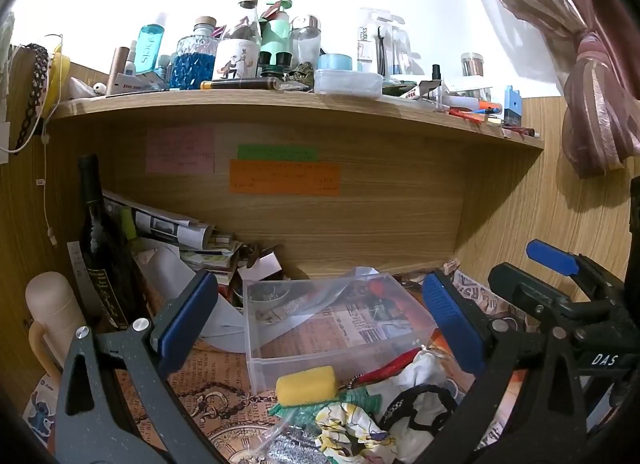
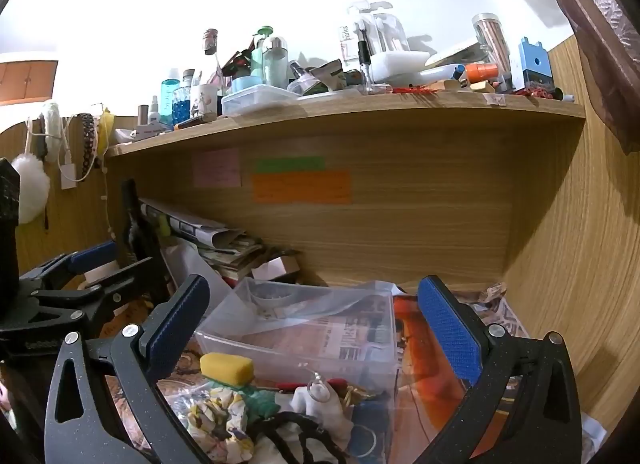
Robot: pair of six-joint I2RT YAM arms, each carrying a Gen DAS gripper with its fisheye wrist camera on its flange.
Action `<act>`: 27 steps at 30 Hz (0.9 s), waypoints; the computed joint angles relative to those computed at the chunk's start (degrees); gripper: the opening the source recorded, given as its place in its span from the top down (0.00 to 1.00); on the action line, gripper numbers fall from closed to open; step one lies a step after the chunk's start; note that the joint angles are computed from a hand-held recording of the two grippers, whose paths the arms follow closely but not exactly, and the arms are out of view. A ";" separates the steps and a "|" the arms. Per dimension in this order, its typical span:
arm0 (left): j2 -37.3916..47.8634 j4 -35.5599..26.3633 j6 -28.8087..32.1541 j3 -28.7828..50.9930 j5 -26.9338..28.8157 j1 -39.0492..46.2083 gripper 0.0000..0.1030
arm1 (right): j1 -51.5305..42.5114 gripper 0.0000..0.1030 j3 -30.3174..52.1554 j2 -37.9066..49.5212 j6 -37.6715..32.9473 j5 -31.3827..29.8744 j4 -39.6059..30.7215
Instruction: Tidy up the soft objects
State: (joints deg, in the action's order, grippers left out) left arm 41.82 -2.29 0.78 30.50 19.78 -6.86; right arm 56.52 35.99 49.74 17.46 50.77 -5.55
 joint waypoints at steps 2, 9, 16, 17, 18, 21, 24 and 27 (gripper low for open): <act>-0.01 0.03 0.01 -0.01 0.17 0.11 0.00 | 0.37 0.00 0.39 0.34 0.06 0.35 -0.07; -0.15 -0.11 -0.11 -0.04 -0.18 -0.05 0.00 | 0.51 0.00 0.53 0.48 0.09 0.48 -0.05; -0.08 0.22 -0.27 -0.24 -0.22 -0.10 0.00 | 0.85 0.00 0.74 0.70 0.16 0.79 -0.03; -0.08 0.24 -0.27 -0.29 -0.21 -0.09 0.00 | 0.54 0.00 0.33 0.23 0.00 0.42 0.08; -0.08 -0.03 -0.06 -0.06 -0.17 -0.13 0.00 | 0.54 0.00 0.27 0.19 -0.01 0.41 0.11; -0.09 -0.04 -0.07 -0.04 -0.16 -0.12 0.00 | 0.97 0.00 0.80 0.66 0.12 0.83 -0.06; -0.12 0.00 -0.07 -0.08 -0.14 -0.13 0.00 | 0.65 0.00 0.30 0.11 -0.02 0.50 0.04; -0.09 -0.02 -0.05 -0.05 -0.20 -0.16 0.00 | 0.76 0.00 0.47 0.20 0.02 0.58 -0.05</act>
State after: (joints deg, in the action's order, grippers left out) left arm 41.73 -2.31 0.73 30.45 19.58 -7.02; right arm 57.28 36.46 49.94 17.48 51.35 -5.60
